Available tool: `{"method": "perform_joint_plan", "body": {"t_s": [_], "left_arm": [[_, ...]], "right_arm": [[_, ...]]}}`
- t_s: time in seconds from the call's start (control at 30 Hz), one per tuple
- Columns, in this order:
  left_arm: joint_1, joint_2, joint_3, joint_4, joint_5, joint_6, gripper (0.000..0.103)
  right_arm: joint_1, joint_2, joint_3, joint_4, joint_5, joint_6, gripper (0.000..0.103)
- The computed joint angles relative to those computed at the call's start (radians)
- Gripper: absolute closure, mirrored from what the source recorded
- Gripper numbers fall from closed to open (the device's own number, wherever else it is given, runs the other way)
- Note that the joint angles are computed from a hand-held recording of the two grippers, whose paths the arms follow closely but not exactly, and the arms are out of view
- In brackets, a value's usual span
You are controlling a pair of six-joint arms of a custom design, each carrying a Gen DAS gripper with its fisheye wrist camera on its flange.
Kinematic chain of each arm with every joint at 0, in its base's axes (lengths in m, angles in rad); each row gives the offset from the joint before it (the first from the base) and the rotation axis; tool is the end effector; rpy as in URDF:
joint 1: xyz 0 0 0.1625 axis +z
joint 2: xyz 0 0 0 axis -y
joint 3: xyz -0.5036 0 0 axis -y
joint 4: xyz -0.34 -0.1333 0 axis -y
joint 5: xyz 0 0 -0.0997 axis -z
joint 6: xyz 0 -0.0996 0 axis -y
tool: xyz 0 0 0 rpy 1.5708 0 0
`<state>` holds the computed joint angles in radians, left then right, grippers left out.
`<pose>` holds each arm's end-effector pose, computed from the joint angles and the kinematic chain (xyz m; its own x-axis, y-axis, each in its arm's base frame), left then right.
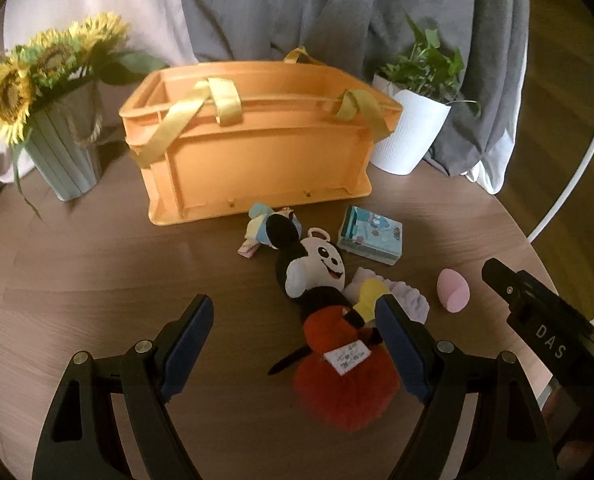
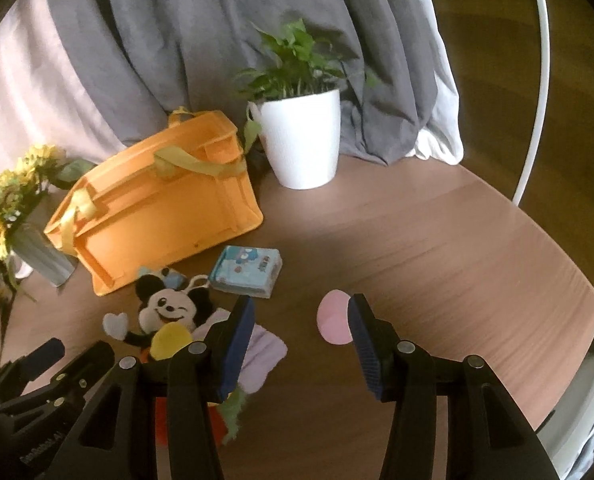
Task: Organize soft objects
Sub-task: 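Move both tools back toward the remaining plush items on the table, then grasp the Mickey plush with the left tool while the right tool grasps the pink sponge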
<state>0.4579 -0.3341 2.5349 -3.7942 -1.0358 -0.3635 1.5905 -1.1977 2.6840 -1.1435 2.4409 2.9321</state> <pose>-0.2568 -0.3318 -0.0305 -0.6839 0.5593 -0.4684 0.6993 0.6856 -0.2024 0.0619 -0.2381 0.1772 -0.6430 0.6217 0.4472 -0.1435 0.4758 -0.8678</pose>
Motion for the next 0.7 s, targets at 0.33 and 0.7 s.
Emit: {"method": "perform_joint_plan", "body": {"t_s": [0.33,0.7], "left_arm": [[0.052,0.021,-0.108,0.108,-0.013,-0.006,0.020],[0.088,0.056,-0.192,0.169,-0.015,0.024,0.020]], "right_arm": [[-0.132,-0.024,-0.027,0.061,-0.118,0.018,0.053],[-0.259,0.005,-0.038,0.073,-0.206,0.052,0.053]]}}
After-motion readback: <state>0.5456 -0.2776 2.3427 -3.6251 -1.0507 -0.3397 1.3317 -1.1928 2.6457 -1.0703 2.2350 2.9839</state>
